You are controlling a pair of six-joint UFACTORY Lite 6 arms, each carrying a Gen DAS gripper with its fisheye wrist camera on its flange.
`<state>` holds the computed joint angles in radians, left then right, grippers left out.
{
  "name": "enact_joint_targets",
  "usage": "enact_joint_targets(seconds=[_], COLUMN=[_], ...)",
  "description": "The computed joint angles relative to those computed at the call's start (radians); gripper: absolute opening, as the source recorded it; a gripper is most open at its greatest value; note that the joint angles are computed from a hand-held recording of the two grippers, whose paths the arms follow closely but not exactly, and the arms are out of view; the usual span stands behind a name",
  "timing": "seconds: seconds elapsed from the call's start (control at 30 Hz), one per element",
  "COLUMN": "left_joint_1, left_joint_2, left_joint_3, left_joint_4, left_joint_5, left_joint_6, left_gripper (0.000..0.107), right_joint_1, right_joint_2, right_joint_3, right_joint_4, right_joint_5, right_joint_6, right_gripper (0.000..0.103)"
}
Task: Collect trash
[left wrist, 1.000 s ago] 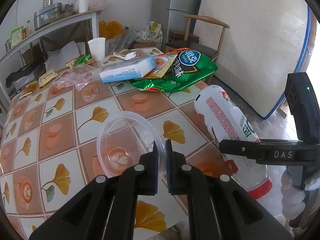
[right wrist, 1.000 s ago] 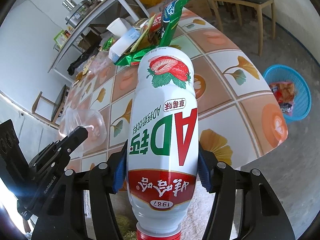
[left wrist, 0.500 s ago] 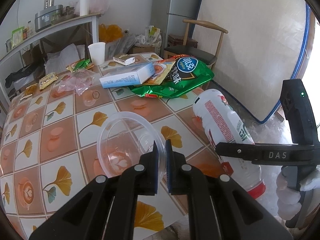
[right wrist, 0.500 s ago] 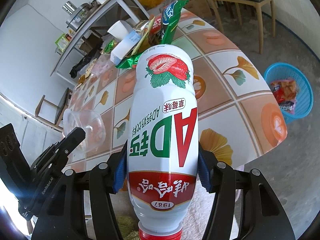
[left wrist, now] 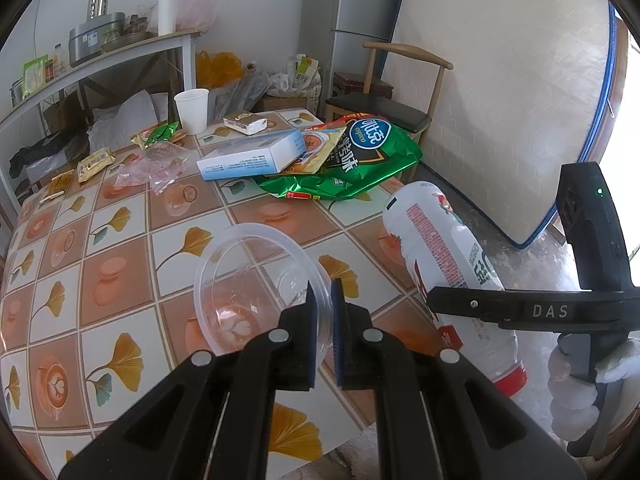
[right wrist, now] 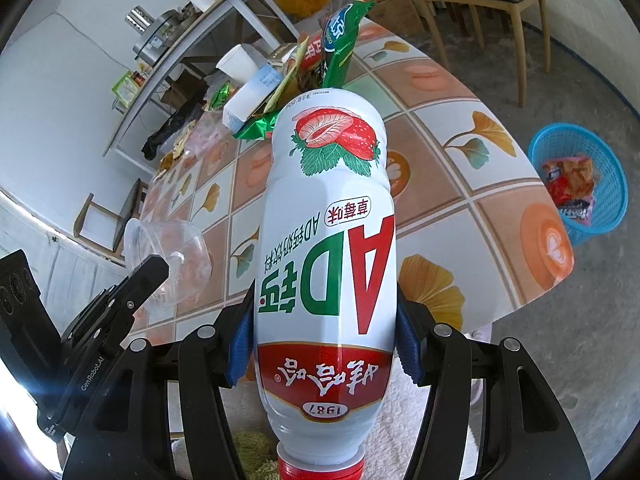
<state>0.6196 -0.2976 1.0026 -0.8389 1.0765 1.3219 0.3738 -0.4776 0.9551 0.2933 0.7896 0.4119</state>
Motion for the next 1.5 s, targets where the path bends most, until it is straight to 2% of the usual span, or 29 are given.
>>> enact_joint_targets(seconds=[0.33,0.7,0.8,0.9,1.03,1.13,1.27,1.4,1.5], left_joint_1=[-0.011,-0.179,-0.263,-0.377,-0.555,-0.697,-0.878,-1.037,-1.128], left_joint_2=[-0.016,-0.097,-0.103,-0.095,-0.034,0.059,0.237,0.497,0.721], left_joint_3=[0.011,0.017,0.037,0.069,0.155,0.264,0.459,0.728,0.97], left_joint_4=[0.0,0.035,0.054,0.076,0.094,0.108,0.148,0.207,0.265], left_joint_5=[0.025,-0.012,-0.035,-0.067,-0.104,-0.121,-0.136,-0.114,-0.069], left_joint_6=[-0.033,-0.157,-0.213,-0.277,-0.363,-0.437,-0.556,-0.691,-0.806], left_gripper=[0.006,0.006,0.006,0.006,0.006,0.006,0.006,0.006,0.006], right_joint_1=[-0.038,-0.3,-0.455,-0.758,-1.176,-1.49,-1.909,-2.032,-2.028], right_joint_2=[-0.062,-0.22,-0.277,-0.309,-0.336,-0.284,-0.127,0.0,0.072], right_joint_3=[-0.033,-0.122,-0.148,-0.164,-0.146,-0.093,-0.042,-0.015,-0.034], right_joint_4=[0.068,0.277,0.361,0.515,0.566,0.564,0.597,0.576,0.561], right_joint_5=[0.005,0.102,0.179,0.371,0.585,0.703,0.849,0.805,0.738], right_joint_6=[-0.056,-0.286,-0.39,-0.624,-0.795,-0.914,-1.169,-1.231,-1.242], right_gripper=[0.055,0.055,0.055,0.055,0.055,0.055,0.055,0.055,0.055])
